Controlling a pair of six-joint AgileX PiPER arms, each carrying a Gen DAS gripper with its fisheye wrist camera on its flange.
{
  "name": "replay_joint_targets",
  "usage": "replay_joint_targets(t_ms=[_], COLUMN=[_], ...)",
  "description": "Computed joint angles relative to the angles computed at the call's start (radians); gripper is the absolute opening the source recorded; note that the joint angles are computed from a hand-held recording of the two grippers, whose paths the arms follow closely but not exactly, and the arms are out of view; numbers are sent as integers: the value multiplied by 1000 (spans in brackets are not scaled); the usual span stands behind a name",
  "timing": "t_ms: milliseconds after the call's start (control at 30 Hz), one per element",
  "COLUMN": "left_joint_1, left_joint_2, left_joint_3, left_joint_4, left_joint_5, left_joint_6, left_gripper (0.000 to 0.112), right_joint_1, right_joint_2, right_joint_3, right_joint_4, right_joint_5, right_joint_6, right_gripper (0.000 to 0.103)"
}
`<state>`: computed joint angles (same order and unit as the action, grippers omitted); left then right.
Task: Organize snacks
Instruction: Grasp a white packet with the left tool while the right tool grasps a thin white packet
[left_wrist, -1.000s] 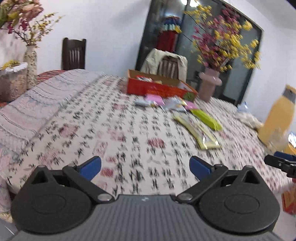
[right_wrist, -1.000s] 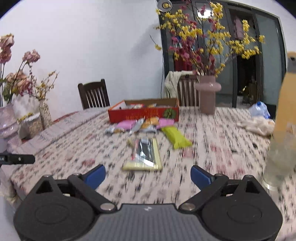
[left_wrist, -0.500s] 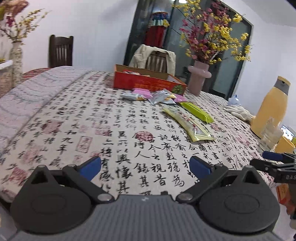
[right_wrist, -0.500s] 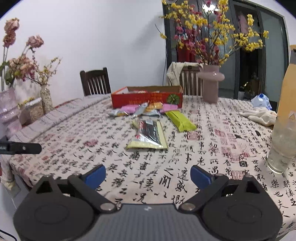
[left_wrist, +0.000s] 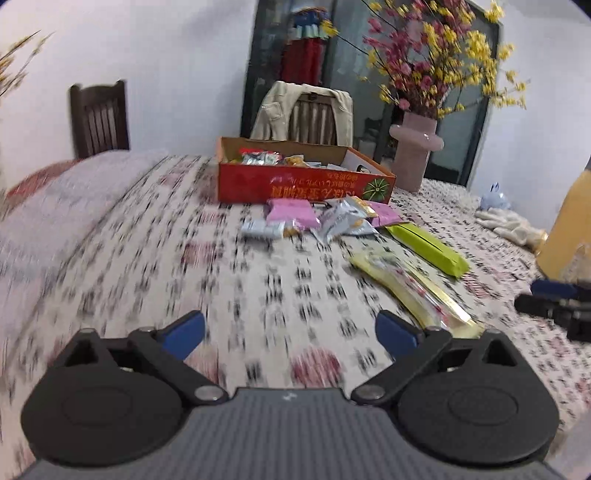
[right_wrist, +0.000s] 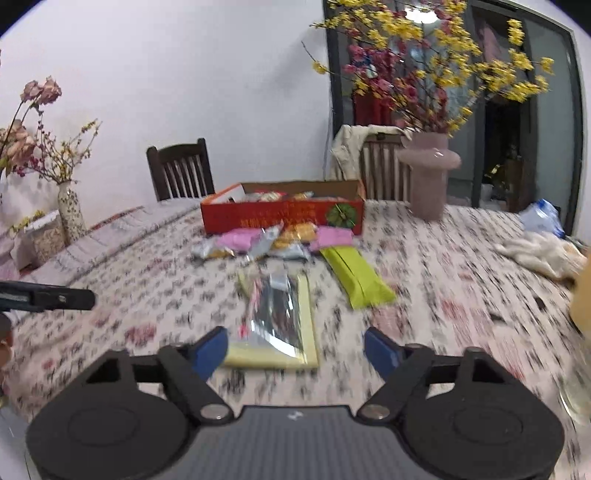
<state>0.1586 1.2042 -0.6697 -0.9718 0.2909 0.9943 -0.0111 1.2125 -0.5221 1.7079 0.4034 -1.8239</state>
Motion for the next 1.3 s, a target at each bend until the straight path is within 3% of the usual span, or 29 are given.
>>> replay_joint_targets(t_ms=[67, 233, 400, 533, 667, 767, 800, 833, 900, 967, 1067, 1200, 1300], left_joint_1=[-9, -31, -25, -46, -24, -17, -20, -23, -26, -20, -18, 8, 27], left_joint_2=[109, 345, 595, 732, 834, 857, 853, 846, 834, 816, 758, 634, 545], left_joint_3=[-103, -338, -630, -779, -893, -896, -878, -859, -844, -827, -757, -603, -504], left_joint_4=[11, 155, 285, 394, 351, 283, 253, 233, 220, 196, 162, -11, -101], left_joint_5=[-12, -18, 122, 117, 169, 157, 131, 111, 111, 137, 134, 132, 121], left_joint_6=[9, -114, -219, -337, -317, -243, -200, -166, -143, -133, -115, 32, 96], left_gripper=[96, 85, 81, 81, 78, 75, 68, 54, 49, 47, 46, 45, 45], right_joint_1=[32, 117, 160, 193, 225, 237, 242, 244, 238, 237, 245, 249, 234], right_joint_2=[86, 287, 495, 665, 837, 951, 978, 1010, 1052, 1069, 1034, 939, 852], right_joint_3=[-86, -324, -602, -840, -1084, -1242, -1278, -1325, -1381, -1402, -1332, -1182, -1031], right_joint_4=[20, -56, -341, -574, -769, -886, -915, -943, -923, -917, -871, -794, -579], right_joint_5=[-6, -52, -37, -15, 25, 67, 73, 85, 118, 132, 101, 39, 0], right_joint_6=[-5, 81, 390, 651, 881, 1026, 1058, 1092, 1090, 1085, 1007, 885, 665], right_gripper=[54, 49, 48, 41, 37, 36, 35, 34, 25, 23, 19, 17, 13])
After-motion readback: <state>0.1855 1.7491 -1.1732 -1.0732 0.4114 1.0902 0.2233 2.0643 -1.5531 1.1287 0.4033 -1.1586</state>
